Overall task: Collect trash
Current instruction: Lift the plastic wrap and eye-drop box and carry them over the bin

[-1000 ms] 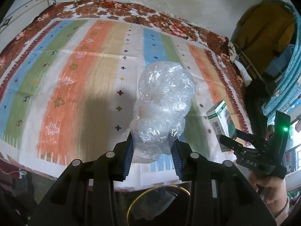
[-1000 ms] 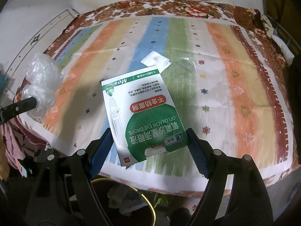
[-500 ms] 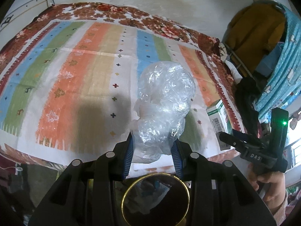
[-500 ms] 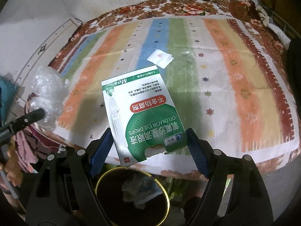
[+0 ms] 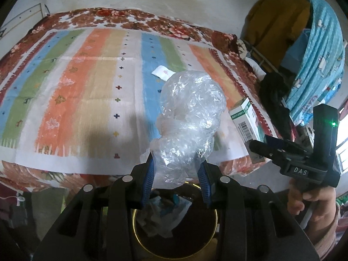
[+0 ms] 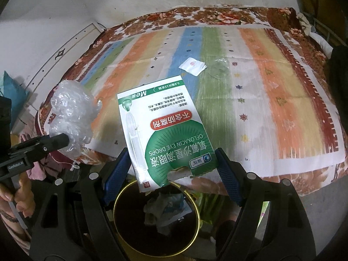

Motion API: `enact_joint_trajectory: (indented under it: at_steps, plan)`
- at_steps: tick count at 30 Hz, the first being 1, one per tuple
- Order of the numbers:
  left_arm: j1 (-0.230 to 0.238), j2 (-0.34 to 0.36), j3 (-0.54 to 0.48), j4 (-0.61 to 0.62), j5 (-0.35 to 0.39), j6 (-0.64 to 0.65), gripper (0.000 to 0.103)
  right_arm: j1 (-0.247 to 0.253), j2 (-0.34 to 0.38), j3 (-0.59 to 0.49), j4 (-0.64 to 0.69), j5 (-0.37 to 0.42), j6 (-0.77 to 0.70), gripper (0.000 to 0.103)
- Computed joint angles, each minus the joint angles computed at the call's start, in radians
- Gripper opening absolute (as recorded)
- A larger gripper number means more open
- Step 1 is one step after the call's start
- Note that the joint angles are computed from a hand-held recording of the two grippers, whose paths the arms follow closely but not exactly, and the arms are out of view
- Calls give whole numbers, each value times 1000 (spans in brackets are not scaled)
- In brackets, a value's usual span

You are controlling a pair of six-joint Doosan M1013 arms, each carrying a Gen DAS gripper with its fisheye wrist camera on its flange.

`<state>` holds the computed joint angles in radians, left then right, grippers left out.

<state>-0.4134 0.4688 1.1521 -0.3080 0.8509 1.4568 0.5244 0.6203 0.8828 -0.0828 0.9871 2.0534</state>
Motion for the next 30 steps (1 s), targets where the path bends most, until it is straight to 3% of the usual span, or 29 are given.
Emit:
enact_joint_trajectory:
  at_steps: [15,23,30]
  plan:
    - [-25,-71,122,-23,-65,77,36,20,-107,205,39,-135,19,74]
    - [-44,-121,214,10,-119,48,36,48,-135,259,2,-161,25,74]
    - [-47,-163,290,-62,-147,85,36,67,-169,328,-14,-194,73,74]
